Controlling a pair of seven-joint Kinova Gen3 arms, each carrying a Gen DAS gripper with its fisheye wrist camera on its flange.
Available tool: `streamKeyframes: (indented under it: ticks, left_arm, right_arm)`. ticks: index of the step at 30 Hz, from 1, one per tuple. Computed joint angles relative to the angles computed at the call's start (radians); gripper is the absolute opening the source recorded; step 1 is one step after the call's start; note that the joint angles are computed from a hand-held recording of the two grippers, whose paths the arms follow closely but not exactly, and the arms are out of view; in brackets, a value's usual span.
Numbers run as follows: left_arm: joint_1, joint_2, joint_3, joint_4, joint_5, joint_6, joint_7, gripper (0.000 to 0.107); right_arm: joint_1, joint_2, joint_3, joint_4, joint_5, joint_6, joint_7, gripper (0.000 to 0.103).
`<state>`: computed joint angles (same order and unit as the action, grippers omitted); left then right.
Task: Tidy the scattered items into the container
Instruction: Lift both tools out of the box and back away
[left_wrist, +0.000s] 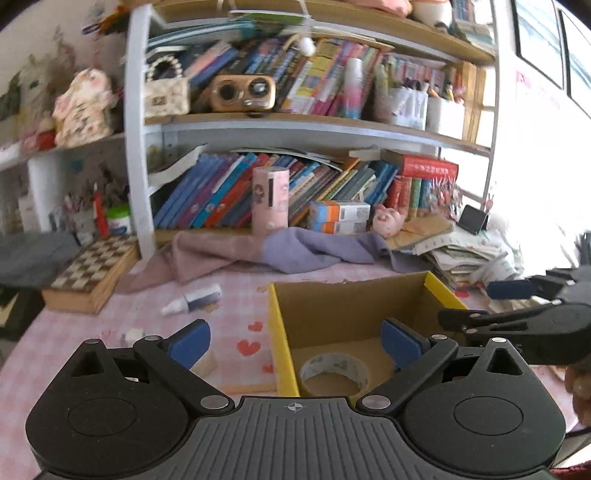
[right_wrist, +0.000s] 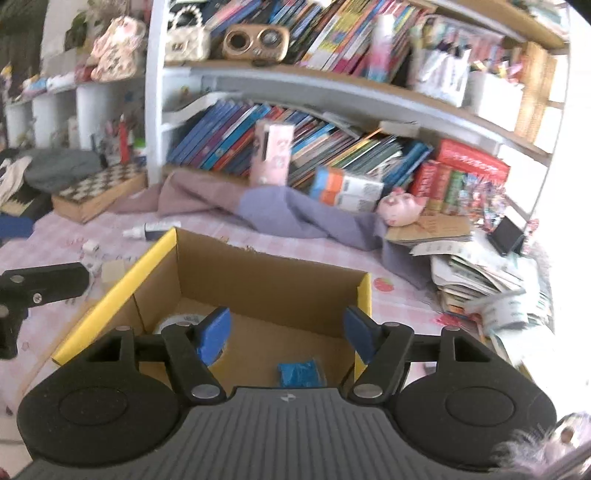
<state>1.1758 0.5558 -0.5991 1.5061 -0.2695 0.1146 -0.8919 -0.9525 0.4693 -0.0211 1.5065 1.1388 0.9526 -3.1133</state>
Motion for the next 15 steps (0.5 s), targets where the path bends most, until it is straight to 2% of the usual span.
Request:
streamKeyframes:
  ticks: [4, 6, 15]
  left_arm:
    - [0.02, -0.027, -0.034, 0.063, 0.012, -0.06, -0.024, 0.1]
    - [0.011, -0.047, -0.025, 0.099, 0.025, -0.102, -0.06, 0.1]
    - [-0.134, -0.173, 0.151, 0.269, 0.035, -0.219, -0.23, 0.1]
  right_arm:
    - [-0.069, 0.02, 0.005, -0.003, 0.035, 0.096, -0.103, 0.069]
    - [-0.087, 0.028, -0.003, -0.011, 0.035, 0.133, -0.122, 0.069]
    - [-0.189, 0.102, -0.005, -0.125, 0.005, 0.323, -0.18, 0.071]
